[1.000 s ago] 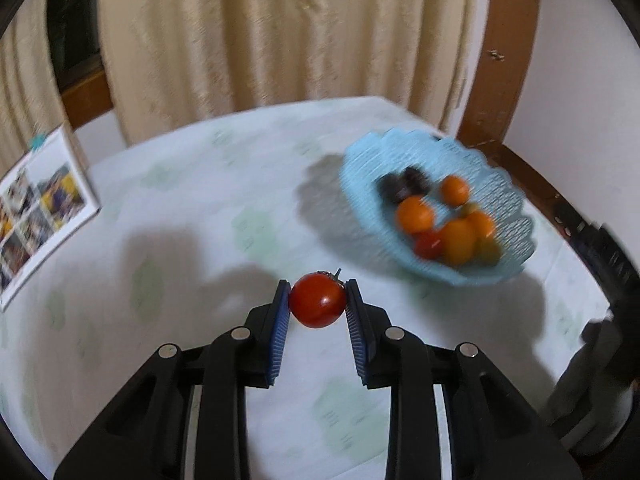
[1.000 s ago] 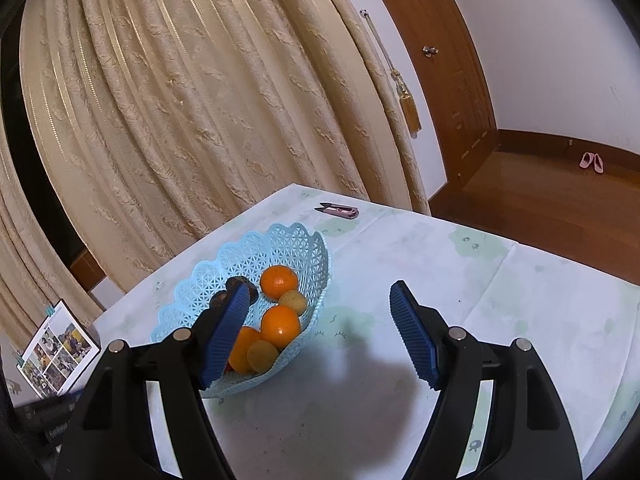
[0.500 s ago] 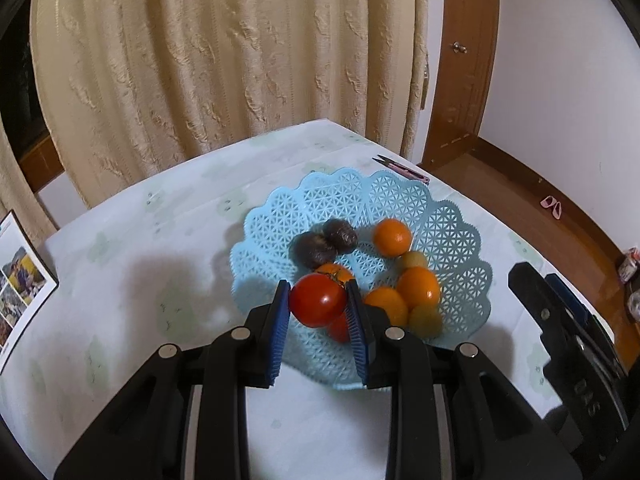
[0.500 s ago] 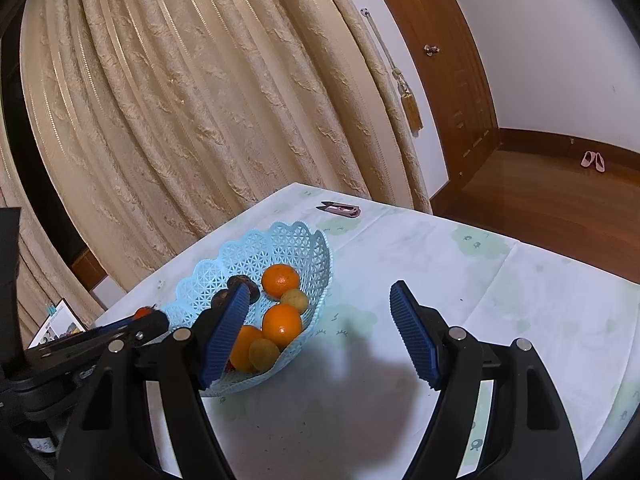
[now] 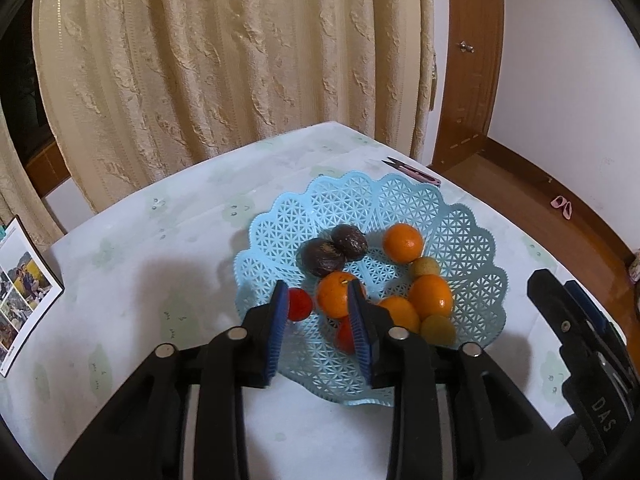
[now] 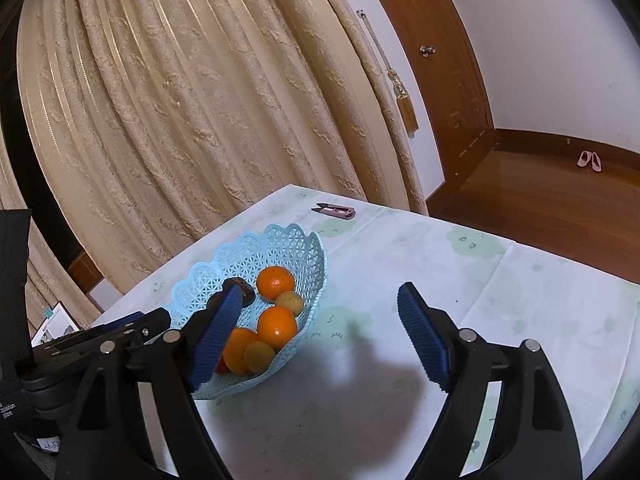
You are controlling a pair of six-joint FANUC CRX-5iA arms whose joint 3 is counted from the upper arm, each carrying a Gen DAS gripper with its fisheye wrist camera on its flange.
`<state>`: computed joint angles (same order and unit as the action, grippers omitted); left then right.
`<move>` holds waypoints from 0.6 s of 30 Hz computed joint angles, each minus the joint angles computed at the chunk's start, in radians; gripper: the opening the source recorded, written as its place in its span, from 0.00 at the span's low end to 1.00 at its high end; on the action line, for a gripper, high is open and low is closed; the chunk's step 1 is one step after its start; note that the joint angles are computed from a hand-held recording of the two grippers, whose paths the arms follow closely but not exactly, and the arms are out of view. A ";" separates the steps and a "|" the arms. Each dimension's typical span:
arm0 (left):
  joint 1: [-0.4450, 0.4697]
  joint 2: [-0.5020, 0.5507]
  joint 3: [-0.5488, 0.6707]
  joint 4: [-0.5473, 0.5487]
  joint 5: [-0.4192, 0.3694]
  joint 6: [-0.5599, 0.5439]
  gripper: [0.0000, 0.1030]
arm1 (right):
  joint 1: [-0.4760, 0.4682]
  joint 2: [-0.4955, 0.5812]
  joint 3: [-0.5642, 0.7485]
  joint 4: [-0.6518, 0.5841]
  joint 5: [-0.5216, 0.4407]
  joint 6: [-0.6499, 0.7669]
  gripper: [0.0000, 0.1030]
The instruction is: Organize fruits
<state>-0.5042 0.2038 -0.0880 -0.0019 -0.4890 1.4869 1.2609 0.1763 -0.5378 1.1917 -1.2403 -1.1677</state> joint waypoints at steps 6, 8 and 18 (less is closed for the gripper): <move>-0.015 -0.028 0.007 -0.144 0.009 0.134 0.86 | -0.002 -0.004 -0.007 0.012 0.009 -0.008 0.86; -0.030 -0.040 0.020 -0.252 0.005 0.235 0.88 | -0.003 -0.006 -0.012 0.022 0.009 -0.018 0.91; -0.099 -0.068 0.079 -0.635 -0.141 0.612 0.94 | -0.030 0.006 0.004 0.093 0.090 0.083 0.91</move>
<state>-0.6028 0.1359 -0.0086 -0.6373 -0.6297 2.0988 1.2312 0.1821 -0.5335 1.2850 -1.1502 -1.0846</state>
